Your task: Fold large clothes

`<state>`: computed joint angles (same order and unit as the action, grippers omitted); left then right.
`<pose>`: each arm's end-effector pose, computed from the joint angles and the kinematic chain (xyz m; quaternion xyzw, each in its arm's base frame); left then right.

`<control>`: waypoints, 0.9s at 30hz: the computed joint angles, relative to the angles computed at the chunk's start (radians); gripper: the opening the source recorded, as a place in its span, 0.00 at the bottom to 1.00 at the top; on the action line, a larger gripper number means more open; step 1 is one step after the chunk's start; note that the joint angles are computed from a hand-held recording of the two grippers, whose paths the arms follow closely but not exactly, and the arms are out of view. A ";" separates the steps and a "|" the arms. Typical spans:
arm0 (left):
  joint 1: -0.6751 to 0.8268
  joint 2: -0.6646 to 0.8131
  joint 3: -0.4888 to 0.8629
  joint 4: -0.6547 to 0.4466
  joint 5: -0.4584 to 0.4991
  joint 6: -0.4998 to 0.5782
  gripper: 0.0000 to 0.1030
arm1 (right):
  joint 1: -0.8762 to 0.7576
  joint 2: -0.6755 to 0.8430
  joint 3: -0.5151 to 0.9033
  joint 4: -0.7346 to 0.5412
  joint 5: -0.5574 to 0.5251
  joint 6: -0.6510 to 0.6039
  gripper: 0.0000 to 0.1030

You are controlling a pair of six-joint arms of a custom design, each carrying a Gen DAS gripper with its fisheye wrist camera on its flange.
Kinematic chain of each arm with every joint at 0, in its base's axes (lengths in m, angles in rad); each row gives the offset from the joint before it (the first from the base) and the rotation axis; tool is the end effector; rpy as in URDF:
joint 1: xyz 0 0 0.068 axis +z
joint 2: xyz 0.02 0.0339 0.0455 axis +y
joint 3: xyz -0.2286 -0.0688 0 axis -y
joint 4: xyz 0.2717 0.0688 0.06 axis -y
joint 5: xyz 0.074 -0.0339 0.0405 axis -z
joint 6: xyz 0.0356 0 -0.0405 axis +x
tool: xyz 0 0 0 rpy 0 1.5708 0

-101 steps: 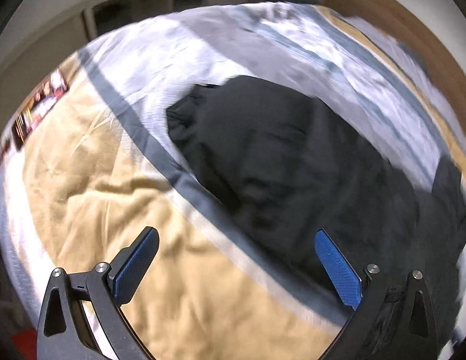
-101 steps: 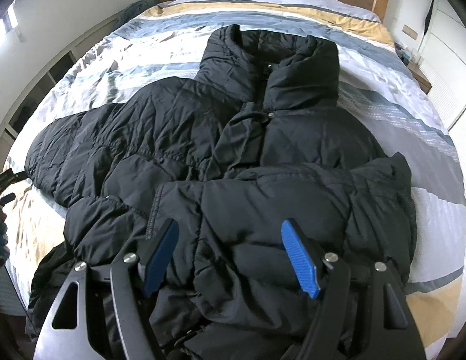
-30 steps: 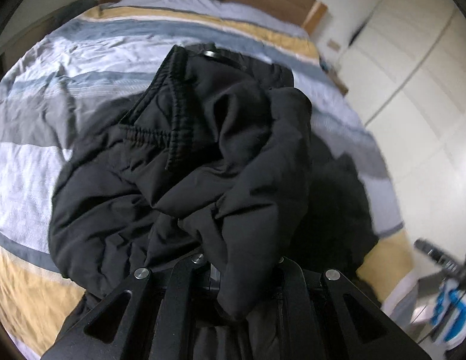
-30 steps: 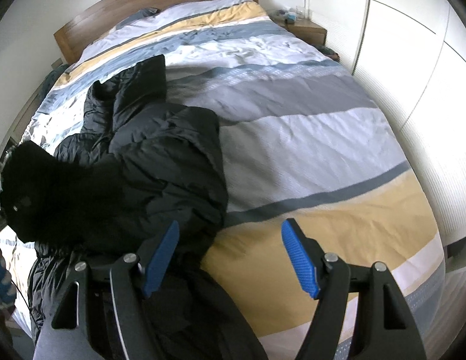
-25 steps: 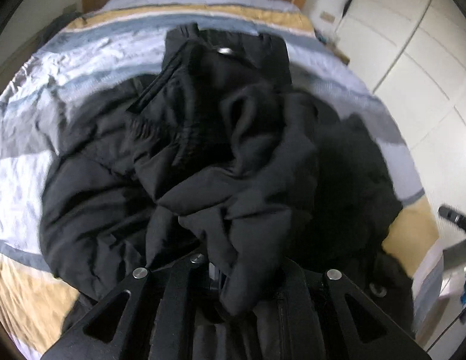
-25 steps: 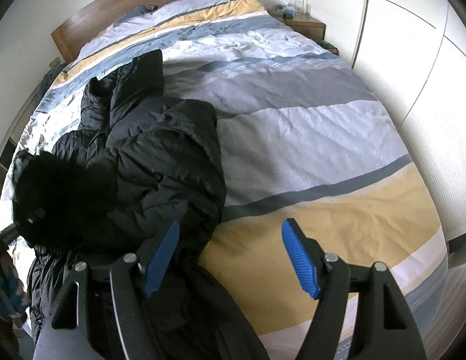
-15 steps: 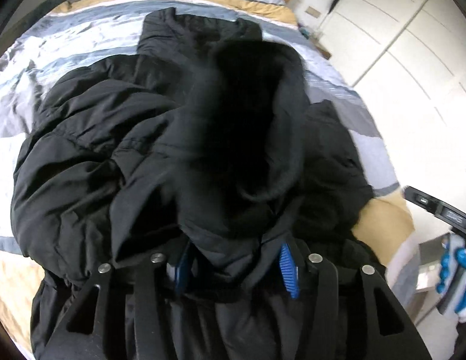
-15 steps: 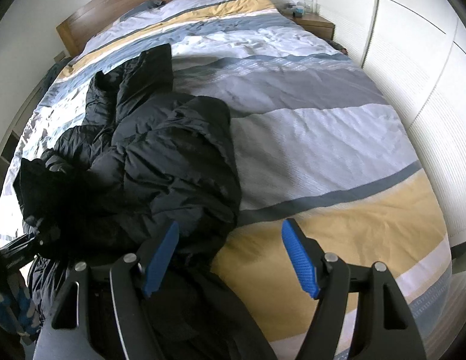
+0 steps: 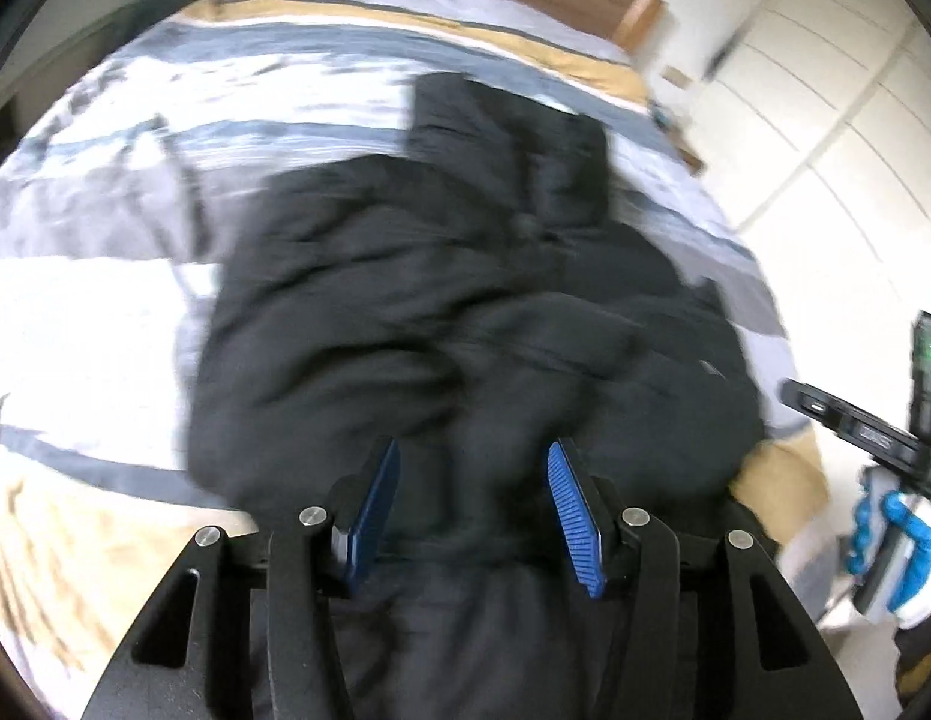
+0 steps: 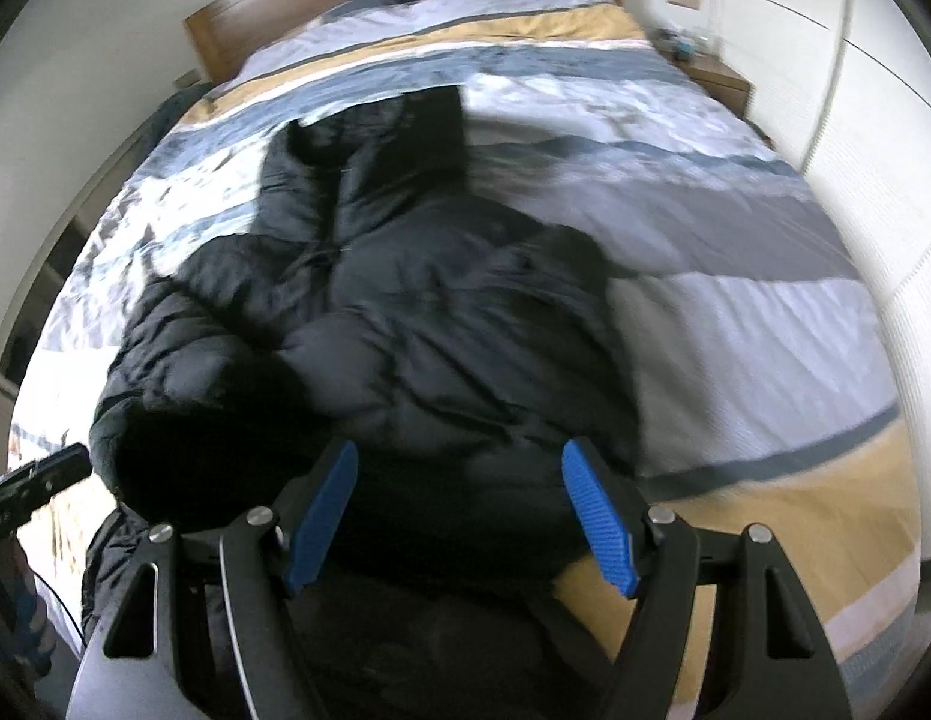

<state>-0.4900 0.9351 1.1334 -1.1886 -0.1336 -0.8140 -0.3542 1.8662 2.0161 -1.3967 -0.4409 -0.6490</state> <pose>0.1776 -0.0894 0.3184 -0.1731 0.9404 -0.1224 0.2658 0.3617 -0.1176 0.3314 -0.1763 0.9474 0.1135 0.2418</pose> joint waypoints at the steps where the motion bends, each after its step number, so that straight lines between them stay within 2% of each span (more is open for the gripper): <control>1: 0.054 -0.035 -0.022 -0.026 0.008 0.018 0.50 | 0.027 -0.018 -0.022 0.002 -0.003 0.001 0.68; 6: 0.251 -0.131 -0.077 -0.090 0.054 0.110 0.50 | 0.133 -0.085 -0.103 0.018 -0.007 0.007 0.68; 11: 0.424 -0.140 -0.114 -0.073 0.132 0.243 0.50 | 0.250 -0.141 -0.171 0.031 0.006 0.028 0.68; 20: 0.412 0.027 -0.139 0.087 0.142 0.309 0.50 | 0.410 -0.220 -0.336 0.119 0.051 0.045 0.68; 27: 0.320 0.032 -0.223 0.145 0.097 0.242 0.55 | 0.386 -0.247 -0.473 0.188 0.107 -0.003 0.68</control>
